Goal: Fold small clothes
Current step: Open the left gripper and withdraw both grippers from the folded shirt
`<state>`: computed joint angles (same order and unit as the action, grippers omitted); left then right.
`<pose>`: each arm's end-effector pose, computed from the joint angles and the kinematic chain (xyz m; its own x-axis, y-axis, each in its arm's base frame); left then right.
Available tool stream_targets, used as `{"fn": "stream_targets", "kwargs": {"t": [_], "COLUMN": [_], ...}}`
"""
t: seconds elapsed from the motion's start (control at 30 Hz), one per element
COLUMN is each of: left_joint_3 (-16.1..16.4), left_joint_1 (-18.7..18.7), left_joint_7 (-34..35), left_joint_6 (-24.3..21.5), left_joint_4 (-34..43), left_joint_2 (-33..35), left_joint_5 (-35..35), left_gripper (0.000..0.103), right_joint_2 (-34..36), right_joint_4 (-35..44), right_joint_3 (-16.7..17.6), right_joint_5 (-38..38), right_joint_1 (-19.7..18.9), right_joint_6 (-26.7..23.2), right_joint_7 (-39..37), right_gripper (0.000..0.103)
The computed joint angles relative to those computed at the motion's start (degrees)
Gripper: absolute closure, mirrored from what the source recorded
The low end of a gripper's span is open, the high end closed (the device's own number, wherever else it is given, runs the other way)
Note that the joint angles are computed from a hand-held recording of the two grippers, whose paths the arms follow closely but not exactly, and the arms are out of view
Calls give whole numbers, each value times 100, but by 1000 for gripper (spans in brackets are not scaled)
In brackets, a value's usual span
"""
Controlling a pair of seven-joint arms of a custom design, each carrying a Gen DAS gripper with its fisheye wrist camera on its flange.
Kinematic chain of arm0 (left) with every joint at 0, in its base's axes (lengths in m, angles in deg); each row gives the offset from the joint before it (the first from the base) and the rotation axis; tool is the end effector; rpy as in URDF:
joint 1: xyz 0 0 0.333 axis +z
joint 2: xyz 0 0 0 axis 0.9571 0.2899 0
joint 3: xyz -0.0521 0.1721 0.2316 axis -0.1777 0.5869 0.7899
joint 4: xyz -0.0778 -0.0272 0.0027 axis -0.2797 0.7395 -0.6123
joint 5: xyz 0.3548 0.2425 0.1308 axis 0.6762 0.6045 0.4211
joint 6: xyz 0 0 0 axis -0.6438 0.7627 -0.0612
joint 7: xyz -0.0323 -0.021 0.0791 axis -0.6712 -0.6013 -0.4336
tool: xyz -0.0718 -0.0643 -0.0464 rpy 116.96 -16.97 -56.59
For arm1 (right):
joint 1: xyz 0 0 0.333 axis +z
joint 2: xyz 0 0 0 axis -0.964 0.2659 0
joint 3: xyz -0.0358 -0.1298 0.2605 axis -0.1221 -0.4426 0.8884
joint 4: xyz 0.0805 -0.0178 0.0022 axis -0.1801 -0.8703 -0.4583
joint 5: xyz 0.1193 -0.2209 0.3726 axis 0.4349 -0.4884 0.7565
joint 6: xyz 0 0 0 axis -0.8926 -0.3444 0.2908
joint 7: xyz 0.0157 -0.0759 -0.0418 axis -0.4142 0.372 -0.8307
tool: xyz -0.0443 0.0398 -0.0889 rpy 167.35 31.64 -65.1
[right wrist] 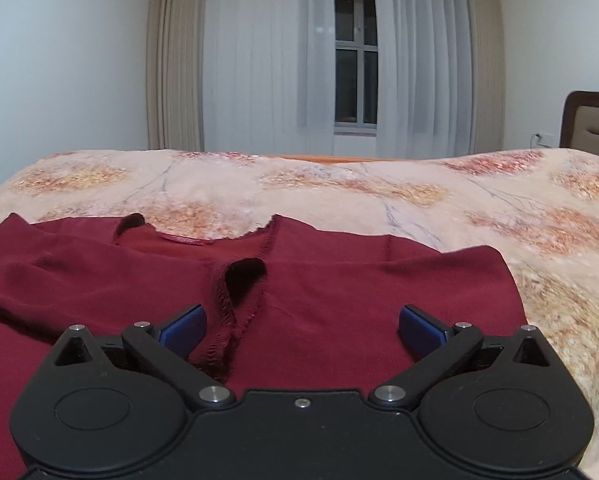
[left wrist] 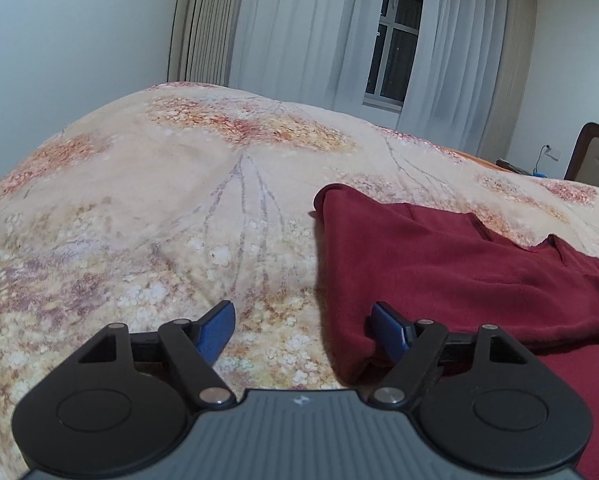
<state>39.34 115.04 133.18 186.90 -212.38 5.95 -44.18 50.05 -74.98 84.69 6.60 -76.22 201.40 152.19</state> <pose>0.4746 -0.0217 0.3888 0.3644 -0.9228 0.1253 -0.4912 -0.3047 -0.8160 0.6569 0.0770 0.3517 0.4178 -0.9083 -0.0209 -0.3873 -0.1572 -0.9084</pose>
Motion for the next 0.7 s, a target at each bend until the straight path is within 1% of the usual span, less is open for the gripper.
{"fn": "stream_targets", "kwargs": {"t": [0.07, 0.13, 0.23, 0.27, 0.3, 0.37, 0.4, 0.47, 0.53, 0.57, 0.6, 0.63, 0.67, 0.7], "left_joint_3": [-178, -268, -301, -304, -308, -328, -335, -370, -296, -231, -191, -204, -232, -235], "left_joint_1": [138, 206, 241, 243, 248, 256, 258, 274, 212, 141, 84, 52, 23, -37], "left_joint_7": [-51, -73, -30, -12, 4, 25, 35, 43, 86, 112, 116, 59, -41, -144], "left_joint_6": [28, 98, 134, 130, 138, 140, 137, 125, 178, 151, 86, -19, -154, -247], "left_joint_4": [-14, -35, -26, -23, -21, -20, -20, -17, -33, -40, -43, -57, -73, -109], "left_joint_2": [-64, -82, -49, -46, -40, -43, -44, -60, -34, -57, -124, -262, -439, -612], "left_joint_5": [5, -9, -60, -77, -90, -123, -136, -152, -164, -188, -214, -248, -259, -224], "left_gripper": [23, 23, 23, 23, 23, 23, 23, 23, 23, 21, 18, 11, 5, 4], "right_joint_2": [-25, -22, -10, -19, -49, -142, -165, -164, -123, -95, -61, -35, -59, -143], "right_joint_4": [-103, -111, 43, 49, -18, -260, -329, -347, -259, -180, -68, 89, 212, 222], "right_joint_3": [-40, -16, 114, 130, 87, -89, -116, 21, 344, 521, 683, 793, 832, 786], "right_joint_5": [322, 409, 8, -29, 142, 830, 1039, 1091, 779, 488, 68, -506, -1068, -1383], "right_joint_1": [41, 12, -99, -91, -11, 269, 333, 218, -139, -359, -587, -779, -899, -920], "right_joint_6": [108, 77, -355, -479, -549, -613, -639, -682, -693, -651, -574, -485, -405, -321], "right_joint_7": [-238, -195, 323, 338, 122, -668, -909, -1006, -736, -452, -12, 606, 1238, 1624], "right_gripper": [1, 1, 1, 1, 1, 1, 1, 1, 1, 1, 1, 1, 1, 1]}}
